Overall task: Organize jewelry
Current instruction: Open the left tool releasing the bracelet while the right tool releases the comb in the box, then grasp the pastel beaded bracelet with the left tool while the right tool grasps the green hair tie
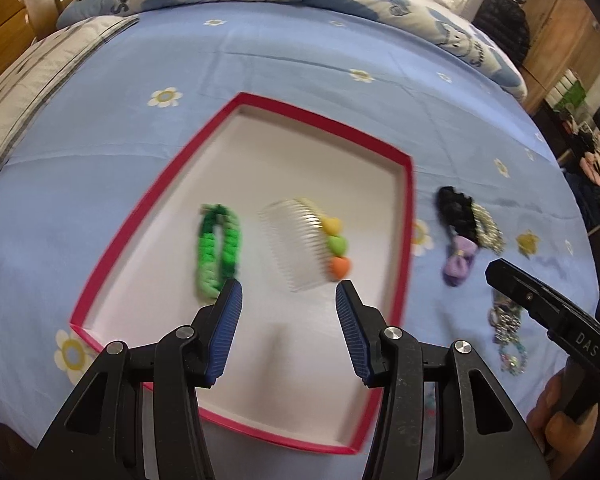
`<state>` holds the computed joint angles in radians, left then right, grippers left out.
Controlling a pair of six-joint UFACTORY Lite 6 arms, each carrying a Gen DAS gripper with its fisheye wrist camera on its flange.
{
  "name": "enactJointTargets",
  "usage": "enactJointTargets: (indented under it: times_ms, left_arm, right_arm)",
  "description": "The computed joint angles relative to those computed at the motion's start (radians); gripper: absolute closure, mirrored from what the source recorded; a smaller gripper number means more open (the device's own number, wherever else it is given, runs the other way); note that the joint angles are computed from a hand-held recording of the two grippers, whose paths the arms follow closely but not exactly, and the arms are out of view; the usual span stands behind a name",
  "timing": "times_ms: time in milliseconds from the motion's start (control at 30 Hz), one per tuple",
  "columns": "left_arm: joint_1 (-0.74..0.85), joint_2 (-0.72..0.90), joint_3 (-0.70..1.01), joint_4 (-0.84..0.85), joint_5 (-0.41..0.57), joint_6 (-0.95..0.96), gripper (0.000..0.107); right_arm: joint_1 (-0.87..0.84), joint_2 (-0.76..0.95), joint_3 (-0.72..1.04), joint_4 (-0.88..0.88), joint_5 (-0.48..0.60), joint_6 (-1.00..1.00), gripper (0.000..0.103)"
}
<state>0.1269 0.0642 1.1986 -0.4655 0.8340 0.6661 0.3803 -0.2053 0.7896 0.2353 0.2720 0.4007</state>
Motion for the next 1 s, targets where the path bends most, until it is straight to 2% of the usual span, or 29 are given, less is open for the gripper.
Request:
enactJointTargets:
  times_ms: [167, 400, 667, 900, 1000]
  left_arm:
    - [-0.063, -0.070, -0.045, 0.002, 0.016, -0.023, 0.059]
    - [-0.157, -0.181, -0.121, 0.006, 0.037, -0.050, 0.059]
    - [-0.265, -0.270, -0.202, 0.026, 0.043, -0.093, 0.058]
    - [-0.311, -0.316, -0.269, 0.045, 0.047, -0.110, 0.058]
    - [-0.326, -0.323, -0.290, 0.054, 0.040, -0.120, 0.058]
  right_arm:
    - [-0.052, -0.209, -0.138, -0.084, 0.063, 0.095, 0.062]
    - [-0.170, -0.493, -0.282, -0.083, 0.205, 0.071, 0.060]
    - [-0.456, -0.768, -0.389, 0.059, 0.416, -0.168, 0.060]
    - [-0.720, -0.848, -0.439, 0.203, 0.539, -0.426, 0.059]
    - [-0.755, -0.848, -0.454, 0.218, 0.544, -0.461, 0.059]
